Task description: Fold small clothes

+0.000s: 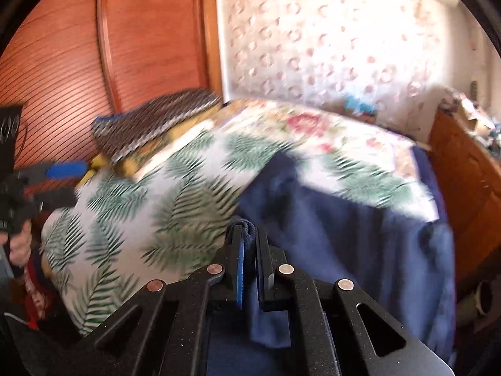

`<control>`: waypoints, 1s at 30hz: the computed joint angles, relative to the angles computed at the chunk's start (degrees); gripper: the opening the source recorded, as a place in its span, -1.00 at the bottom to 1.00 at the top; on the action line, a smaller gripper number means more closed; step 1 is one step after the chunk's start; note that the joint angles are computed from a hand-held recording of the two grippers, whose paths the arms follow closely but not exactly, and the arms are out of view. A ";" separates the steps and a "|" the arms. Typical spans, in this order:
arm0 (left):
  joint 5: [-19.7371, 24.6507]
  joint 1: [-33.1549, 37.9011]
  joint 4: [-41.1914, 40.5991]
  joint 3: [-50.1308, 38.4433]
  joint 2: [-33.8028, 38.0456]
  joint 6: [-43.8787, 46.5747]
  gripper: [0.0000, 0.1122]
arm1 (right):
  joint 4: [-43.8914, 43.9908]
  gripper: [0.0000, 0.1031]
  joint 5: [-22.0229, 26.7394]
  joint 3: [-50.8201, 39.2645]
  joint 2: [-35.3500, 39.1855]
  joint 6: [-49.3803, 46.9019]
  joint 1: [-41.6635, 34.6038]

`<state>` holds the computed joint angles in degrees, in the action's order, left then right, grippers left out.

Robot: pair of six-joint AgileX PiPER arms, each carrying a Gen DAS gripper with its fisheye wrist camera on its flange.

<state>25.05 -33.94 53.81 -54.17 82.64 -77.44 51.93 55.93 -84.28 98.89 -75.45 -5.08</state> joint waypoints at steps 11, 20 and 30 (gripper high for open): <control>-0.73 -1.99 -1.14 -4.35 3.55 2.45 0.34 | -8.32 -0.90 -4.23 -22.76 10.18 15.94 -4.98; -1.22 -3.58 -3.33 -7.98 7.89 4.62 0.34 | -25.27 -0.76 -1.75 -40.15 24.98 37.97 -0.80; -2.15 -6.00 -5.22 -11.08 12.99 5.56 0.34 | -5.85 -0.24 -10.21 0.23 1.97 10.18 -8.77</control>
<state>22.90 -39.95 48.59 -65.25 95.63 -71.88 46.08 45.72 -84.05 100.86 -65.27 -13.85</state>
